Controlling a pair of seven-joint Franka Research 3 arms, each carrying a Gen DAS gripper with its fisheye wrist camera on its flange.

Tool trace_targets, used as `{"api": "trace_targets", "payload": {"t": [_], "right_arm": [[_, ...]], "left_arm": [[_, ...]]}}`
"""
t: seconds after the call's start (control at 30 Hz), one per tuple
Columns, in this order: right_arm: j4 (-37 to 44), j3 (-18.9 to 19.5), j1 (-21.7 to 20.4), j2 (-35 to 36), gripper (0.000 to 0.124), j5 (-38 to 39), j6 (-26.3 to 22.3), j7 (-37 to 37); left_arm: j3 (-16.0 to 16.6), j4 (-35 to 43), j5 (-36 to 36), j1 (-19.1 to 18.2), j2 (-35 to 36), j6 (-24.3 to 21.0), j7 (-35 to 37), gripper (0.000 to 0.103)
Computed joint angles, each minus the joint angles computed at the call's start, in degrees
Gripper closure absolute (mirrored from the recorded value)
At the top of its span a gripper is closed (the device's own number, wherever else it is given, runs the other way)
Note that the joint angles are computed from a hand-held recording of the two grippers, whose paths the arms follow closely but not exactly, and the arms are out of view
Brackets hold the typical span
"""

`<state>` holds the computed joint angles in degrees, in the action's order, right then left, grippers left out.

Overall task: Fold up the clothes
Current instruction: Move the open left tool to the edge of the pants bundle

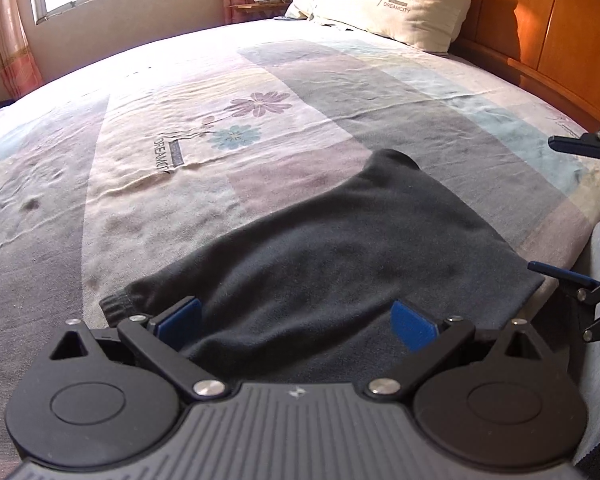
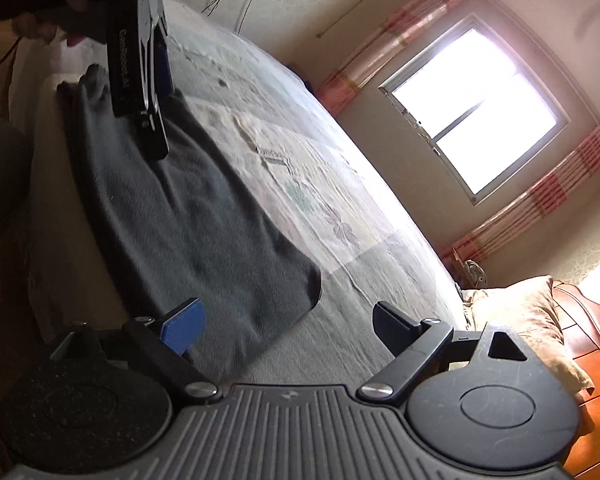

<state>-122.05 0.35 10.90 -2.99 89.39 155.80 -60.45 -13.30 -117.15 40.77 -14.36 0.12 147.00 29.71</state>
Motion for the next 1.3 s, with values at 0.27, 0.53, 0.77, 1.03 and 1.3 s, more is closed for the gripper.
{"api": "trace_targets", "payload": {"t": [0.27,0.53,0.77,1.03,1.3], "right_arm": [[0.64,0.82,0.21,3.54,0.031,-7.35,6.43,8.85],[4.26,0.12,-1.87,4.13,0.031,-22.1,-4.16,35.59],[9.99,-0.59,-4.74,8.9,0.03,-38.58,-21.79,65.92],[7.56,0.29,-5.47,7.5,0.028,-39.05,-17.9,70.3],[7.17,0.25,-4.94,6.3,0.028,-38.86,-16.91,70.13]], "left_arm": [[-0.05,-5.04,-1.44,0.04,-1.93,0.76,0.41,0.002],[-0.66,-3.17,-0.9,0.76,-3.27,-0.66,3.36,0.002],[-0.66,-8.28,-3.43,0.93,-4.75,2.33,1.81,0.002],[0.24,-2.03,-4.87,2.12,-1.61,6.88,4.44,0.002],[1.46,8.16,-15.5,1.37,10.82,7.98,12.67,0.002]]}}
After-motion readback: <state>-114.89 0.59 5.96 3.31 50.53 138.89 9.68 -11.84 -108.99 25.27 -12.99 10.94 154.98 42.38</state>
